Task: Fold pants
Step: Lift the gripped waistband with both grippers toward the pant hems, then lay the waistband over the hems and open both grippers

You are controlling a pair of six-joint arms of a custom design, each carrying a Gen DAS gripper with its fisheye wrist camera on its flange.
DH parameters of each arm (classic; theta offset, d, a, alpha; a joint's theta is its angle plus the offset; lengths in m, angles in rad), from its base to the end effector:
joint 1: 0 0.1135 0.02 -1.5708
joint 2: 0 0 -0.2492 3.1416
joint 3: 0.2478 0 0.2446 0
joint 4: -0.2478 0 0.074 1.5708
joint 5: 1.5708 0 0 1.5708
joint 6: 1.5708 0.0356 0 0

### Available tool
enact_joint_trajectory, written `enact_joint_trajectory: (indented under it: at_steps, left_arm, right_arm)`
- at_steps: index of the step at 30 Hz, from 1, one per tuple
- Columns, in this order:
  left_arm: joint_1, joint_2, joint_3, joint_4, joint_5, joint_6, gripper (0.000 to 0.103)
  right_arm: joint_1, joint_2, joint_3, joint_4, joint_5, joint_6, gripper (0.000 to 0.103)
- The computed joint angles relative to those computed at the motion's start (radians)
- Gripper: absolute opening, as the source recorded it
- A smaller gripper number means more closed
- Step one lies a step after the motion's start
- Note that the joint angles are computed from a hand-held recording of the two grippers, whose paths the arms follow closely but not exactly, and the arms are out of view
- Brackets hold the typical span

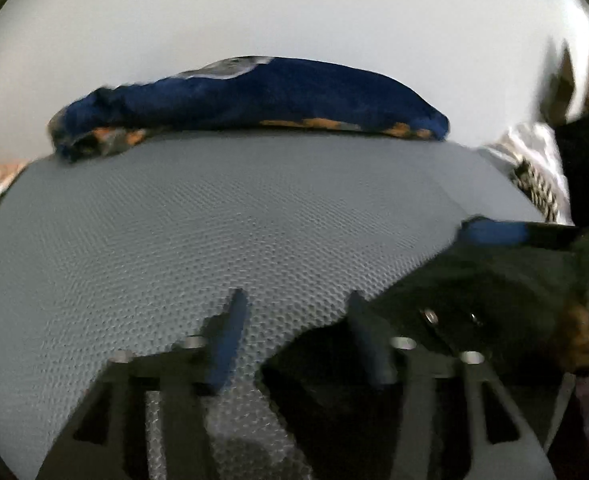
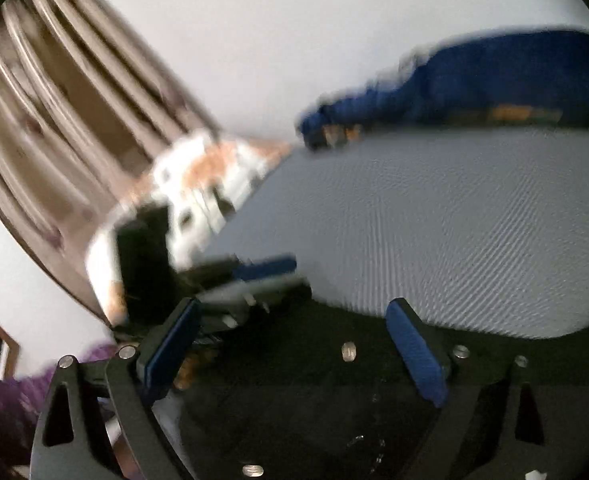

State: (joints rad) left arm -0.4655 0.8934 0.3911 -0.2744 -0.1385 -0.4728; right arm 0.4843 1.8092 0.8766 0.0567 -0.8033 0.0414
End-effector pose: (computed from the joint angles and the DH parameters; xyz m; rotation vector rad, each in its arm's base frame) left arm 0.1617 -0.0757 0.1695 -0.0771 2.3568 -0.3011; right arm 0.2815 0.1770 0.1251 -0.8909 2.2697 1.2152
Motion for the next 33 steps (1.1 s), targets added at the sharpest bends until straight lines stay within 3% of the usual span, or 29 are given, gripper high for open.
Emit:
enact_joint_trajectory:
  at_steps: [3, 6, 8, 11, 12, 15, 17, 18, 22, 26, 29, 33]
  left_arm:
    - [0.146, -0.113, -0.023, -0.059, 0.099, -0.029, 0.057]
    - [0.2, -0.194, 0.006, -0.162, 0.093, -0.06, 0.057]
    - [0.134, -0.248, 0.055, -0.254, -0.014, -0.099, 0.057]
    - [-0.085, -0.305, 0.169, -0.415, -0.213, -0.187, 0.057]
    - [-0.209, -0.274, 0.216, -0.459, -0.316, -0.256, 0.06]
    - [-0.522, -0.077, 0.403, -0.606, -0.507, -0.465, 0.092]
    - [-0.693, 0.049, 0.493, -0.634, -0.61, -0.577, 0.092]
    - [-0.786, 0.139, 0.557, -0.654, -0.667, -0.643, 0.093]
    - [-0.92, 0.378, 0.715, -0.694, -0.77, -0.811, 0.103]
    - [-0.875, 0.52, 0.712, -0.483, -0.668, -0.8, 0.103]
    - [-0.836, 0.582, 0.678, -0.338, -0.616, -0.805, 0.102]
    - [-0.819, 0.69, 0.731, -0.385, -0.643, -0.845, 0.102]
  right_arm:
    - [-0.085, -0.148, -0.045, -0.088, -0.059, -0.031, 0.093]
    - [-0.2, -0.287, -0.083, -0.265, -0.123, -0.133, 0.094]
    - [-0.295, -0.354, -0.102, -0.379, -0.17, -0.196, 0.094]
    - [-0.532, -0.429, -0.086, -0.717, -0.218, -0.465, 0.094]
    - [-0.658, -0.426, -0.056, -0.876, -0.227, -0.617, 0.094]
    - [-0.992, -0.351, 0.04, -1.194, -0.205, -0.95, 0.094]
    - [-1.208, -0.243, 0.14, -1.375, -0.202, -1.185, 0.094]
    - [-1.333, -0.199, 0.204, -1.415, -0.181, -1.232, 0.094]
    - [-1.584, -0.05, 0.399, -1.382, -0.117, -1.216, 0.093]
    - [-1.668, 0.162, 0.546, -1.317, -0.053, -1.103, 0.093]
    - [-1.712, 0.386, 0.724, -1.409, -0.1, -1.035, 0.09]
    - [-1.736, 0.621, 0.964, -1.527, -0.161, -0.963, 0.088]
